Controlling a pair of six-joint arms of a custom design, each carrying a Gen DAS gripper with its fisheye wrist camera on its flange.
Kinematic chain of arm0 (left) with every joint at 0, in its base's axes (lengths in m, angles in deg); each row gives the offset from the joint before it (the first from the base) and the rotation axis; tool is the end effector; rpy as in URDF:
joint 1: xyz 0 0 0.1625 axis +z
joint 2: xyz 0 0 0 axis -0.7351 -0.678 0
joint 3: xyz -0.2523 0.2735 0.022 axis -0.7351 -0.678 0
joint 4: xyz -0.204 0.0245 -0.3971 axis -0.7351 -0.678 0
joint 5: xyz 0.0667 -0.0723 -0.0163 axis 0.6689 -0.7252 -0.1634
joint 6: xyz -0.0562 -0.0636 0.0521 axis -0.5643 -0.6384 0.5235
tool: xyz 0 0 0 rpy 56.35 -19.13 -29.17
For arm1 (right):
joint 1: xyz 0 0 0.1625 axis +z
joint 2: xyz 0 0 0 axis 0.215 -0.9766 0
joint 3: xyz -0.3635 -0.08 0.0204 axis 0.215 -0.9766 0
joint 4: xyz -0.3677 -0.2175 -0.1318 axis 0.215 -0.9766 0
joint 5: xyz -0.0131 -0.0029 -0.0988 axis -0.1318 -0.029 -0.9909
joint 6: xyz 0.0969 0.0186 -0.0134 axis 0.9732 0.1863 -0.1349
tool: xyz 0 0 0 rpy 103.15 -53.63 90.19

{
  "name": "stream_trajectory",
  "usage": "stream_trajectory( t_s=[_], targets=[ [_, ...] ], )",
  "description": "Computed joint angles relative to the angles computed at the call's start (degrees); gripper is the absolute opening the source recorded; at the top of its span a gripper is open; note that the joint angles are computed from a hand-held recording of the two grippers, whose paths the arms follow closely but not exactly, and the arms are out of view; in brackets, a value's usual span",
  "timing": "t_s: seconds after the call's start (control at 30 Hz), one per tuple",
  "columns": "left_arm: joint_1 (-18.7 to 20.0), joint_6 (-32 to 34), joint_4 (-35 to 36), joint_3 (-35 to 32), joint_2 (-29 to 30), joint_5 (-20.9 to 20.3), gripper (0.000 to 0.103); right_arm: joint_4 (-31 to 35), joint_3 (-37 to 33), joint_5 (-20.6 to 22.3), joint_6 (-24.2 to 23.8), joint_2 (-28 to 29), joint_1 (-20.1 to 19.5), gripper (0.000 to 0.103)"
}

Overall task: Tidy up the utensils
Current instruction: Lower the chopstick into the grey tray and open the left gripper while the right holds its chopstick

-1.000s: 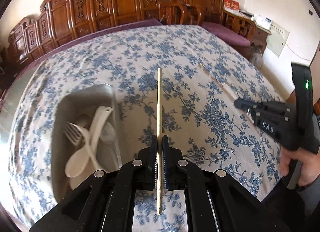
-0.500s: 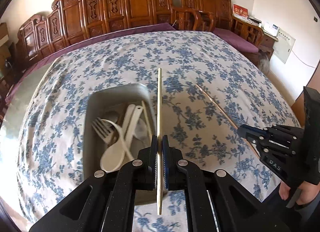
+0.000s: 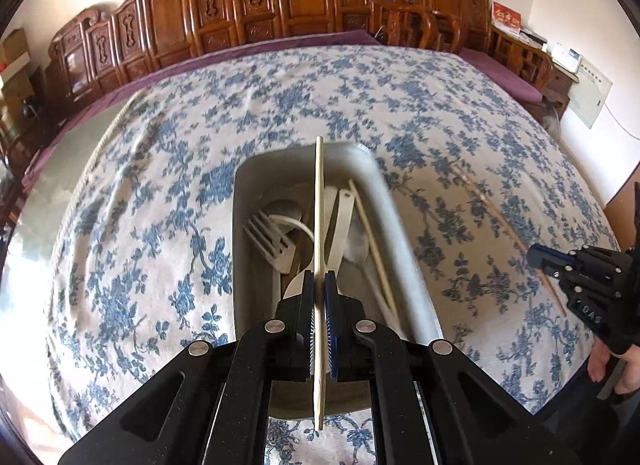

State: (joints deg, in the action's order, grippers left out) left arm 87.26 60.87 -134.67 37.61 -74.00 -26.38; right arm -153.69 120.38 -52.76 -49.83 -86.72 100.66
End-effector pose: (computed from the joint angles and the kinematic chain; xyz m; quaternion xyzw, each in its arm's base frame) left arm -0.2974 -0.4910 0.2153 0.4404 0.8556 -0.1088 0.2494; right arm 0.2013 -0.3302 0.2124 -0.0021 -0.8646 0.3817 0.3266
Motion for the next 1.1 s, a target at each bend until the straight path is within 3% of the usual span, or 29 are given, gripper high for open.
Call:
stream_trajectory(
  t_s=[0.6,1.1],
  targets=[
    [1.31,0.24,-0.99,-0.89,3.87,-0.15,0.004,0.24,-0.39,-0.42,0.31,0.37,0.73,0.006],
    [1.37,1.12,-0.79,0.2,-2.37,-0.71,0.012,-1.81,-5.9,-0.04,-0.28,7.39,5.55,0.006]
  ],
)
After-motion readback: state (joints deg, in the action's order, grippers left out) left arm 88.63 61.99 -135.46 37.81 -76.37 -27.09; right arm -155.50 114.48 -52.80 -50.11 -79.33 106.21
